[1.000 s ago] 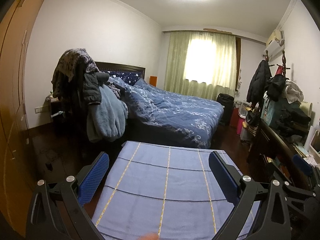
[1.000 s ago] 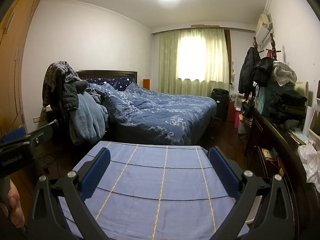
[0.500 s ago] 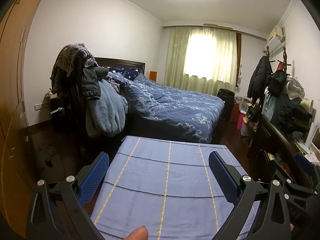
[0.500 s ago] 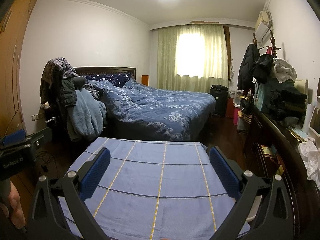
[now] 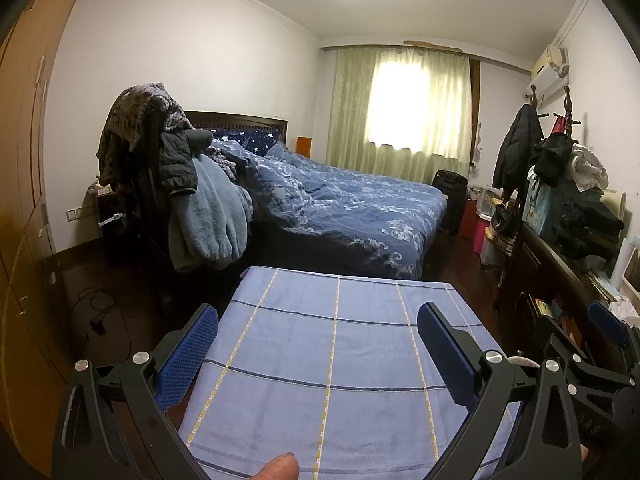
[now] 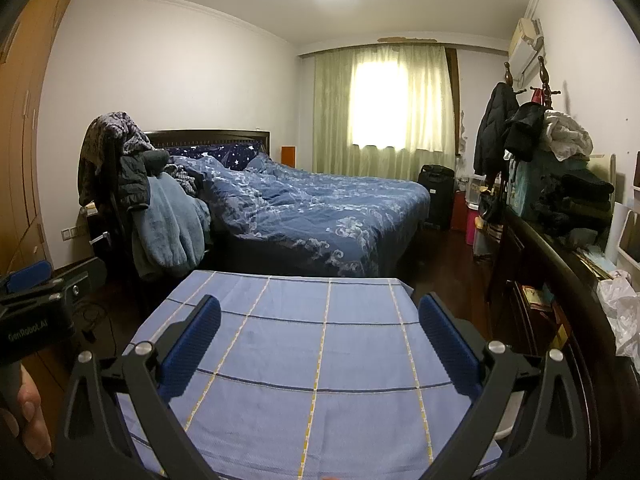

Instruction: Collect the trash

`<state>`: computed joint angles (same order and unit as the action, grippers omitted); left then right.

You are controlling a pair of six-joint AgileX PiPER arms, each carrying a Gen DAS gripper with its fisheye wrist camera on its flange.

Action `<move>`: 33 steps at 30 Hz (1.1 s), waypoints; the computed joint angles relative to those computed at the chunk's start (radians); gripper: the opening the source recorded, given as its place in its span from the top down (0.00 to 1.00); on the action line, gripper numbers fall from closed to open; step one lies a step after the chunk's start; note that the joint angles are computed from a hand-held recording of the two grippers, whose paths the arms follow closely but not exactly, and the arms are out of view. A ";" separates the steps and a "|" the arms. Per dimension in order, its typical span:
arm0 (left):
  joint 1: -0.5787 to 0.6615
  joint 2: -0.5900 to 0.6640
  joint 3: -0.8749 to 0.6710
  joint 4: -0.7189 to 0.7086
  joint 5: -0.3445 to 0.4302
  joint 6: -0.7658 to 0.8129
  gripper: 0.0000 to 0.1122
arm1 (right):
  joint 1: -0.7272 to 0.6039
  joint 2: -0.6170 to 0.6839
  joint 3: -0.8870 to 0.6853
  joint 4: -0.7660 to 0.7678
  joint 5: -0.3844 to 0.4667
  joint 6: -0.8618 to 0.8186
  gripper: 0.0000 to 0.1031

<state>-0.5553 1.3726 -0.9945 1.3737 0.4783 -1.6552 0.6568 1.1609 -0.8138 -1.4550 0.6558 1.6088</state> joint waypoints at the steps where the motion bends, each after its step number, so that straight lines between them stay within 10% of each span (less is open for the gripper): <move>1: -0.002 0.000 0.000 0.000 0.003 -0.001 0.12 | -0.001 0.000 0.001 0.000 -0.001 0.001 0.03; 33: 0.028 0.037 -0.017 -0.030 -0.064 0.058 0.12 | 0.005 0.032 -0.024 0.023 0.000 -0.024 0.03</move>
